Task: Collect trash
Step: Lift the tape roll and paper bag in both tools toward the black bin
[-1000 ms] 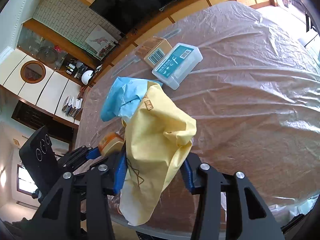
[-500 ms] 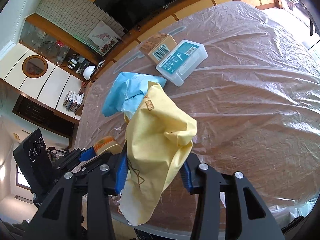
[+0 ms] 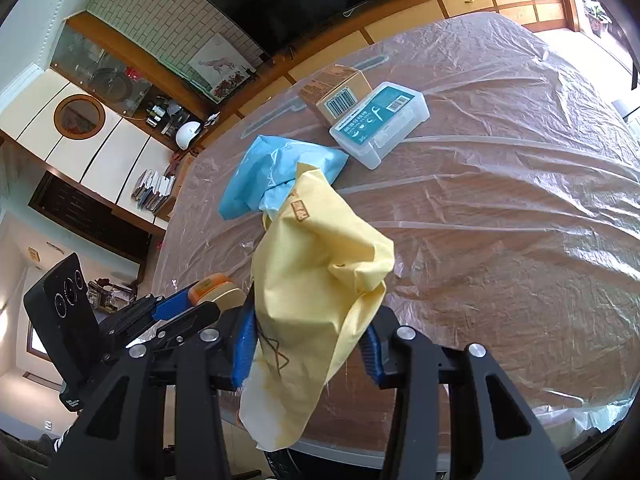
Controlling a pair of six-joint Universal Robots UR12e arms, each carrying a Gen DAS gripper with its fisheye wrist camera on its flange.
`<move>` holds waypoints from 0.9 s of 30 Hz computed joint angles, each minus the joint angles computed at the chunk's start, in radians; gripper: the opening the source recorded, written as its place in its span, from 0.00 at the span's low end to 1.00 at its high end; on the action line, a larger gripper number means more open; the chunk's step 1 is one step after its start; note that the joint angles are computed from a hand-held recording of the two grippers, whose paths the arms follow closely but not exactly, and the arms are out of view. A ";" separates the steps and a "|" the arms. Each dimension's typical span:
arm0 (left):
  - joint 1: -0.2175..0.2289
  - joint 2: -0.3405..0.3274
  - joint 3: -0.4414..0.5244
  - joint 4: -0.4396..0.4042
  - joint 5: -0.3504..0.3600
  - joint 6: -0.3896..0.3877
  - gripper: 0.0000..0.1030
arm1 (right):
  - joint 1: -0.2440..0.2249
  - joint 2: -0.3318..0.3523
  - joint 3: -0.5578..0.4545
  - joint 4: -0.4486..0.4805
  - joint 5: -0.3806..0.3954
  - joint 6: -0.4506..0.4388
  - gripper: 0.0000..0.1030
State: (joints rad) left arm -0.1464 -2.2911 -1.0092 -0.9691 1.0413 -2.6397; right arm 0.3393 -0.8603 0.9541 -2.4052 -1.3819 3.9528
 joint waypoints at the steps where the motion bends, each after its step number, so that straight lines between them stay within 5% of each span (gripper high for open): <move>1: 0.001 0.002 -0.003 0.003 0.000 -0.002 0.37 | 0.001 0.001 -0.002 0.006 -0.004 -0.004 0.41; 7: 0.002 0.009 -0.016 0.021 0.003 -0.017 0.37 | 0.008 0.010 -0.033 0.071 -0.034 -0.038 0.41; 27: 0.007 0.043 -0.058 0.059 -0.013 -0.026 0.37 | 0.013 -0.018 -0.004 0.032 -0.028 -0.069 0.40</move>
State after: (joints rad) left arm -0.1389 -2.2482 -1.0669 -0.9098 1.0283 -2.6653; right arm 0.3527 -0.8784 0.9506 -2.3736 -1.4103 3.8840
